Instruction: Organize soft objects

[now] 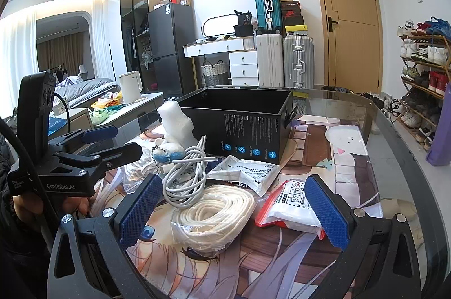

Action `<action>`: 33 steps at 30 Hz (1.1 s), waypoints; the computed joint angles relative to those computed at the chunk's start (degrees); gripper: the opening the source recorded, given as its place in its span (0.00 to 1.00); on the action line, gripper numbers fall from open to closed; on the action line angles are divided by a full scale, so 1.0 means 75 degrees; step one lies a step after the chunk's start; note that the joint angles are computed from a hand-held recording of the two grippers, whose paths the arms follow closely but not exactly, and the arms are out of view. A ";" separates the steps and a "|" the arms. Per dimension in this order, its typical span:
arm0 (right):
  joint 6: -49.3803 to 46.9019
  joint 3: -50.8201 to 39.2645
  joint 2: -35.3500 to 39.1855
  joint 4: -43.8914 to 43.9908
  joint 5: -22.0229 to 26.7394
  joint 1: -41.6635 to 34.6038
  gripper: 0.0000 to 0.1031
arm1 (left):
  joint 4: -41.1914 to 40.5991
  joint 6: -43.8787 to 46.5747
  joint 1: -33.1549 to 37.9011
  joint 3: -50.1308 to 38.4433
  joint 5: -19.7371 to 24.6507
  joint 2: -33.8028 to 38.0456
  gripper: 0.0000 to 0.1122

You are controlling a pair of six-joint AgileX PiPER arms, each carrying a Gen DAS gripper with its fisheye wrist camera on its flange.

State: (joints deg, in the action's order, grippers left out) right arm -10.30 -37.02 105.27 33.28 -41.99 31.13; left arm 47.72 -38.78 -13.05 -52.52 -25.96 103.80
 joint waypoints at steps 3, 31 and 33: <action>-0.0003 -0.0003 0.0001 0.0003 0.0003 0.0002 0.99 | -0.0001 -0.0002 -0.0005 -0.0003 0.0009 -0.0001 0.92; 0.0018 -0.0006 -0.0016 -0.0033 0.0050 -0.0027 0.99 | 0.0023 -0.0017 -0.0014 -0.0018 0.0037 -0.0002 0.92; 0.0012 -0.0003 -0.0017 -0.0026 0.0038 -0.0031 0.99 | 0.0057 -0.0045 -0.0009 -0.0019 0.0032 -0.0004 0.92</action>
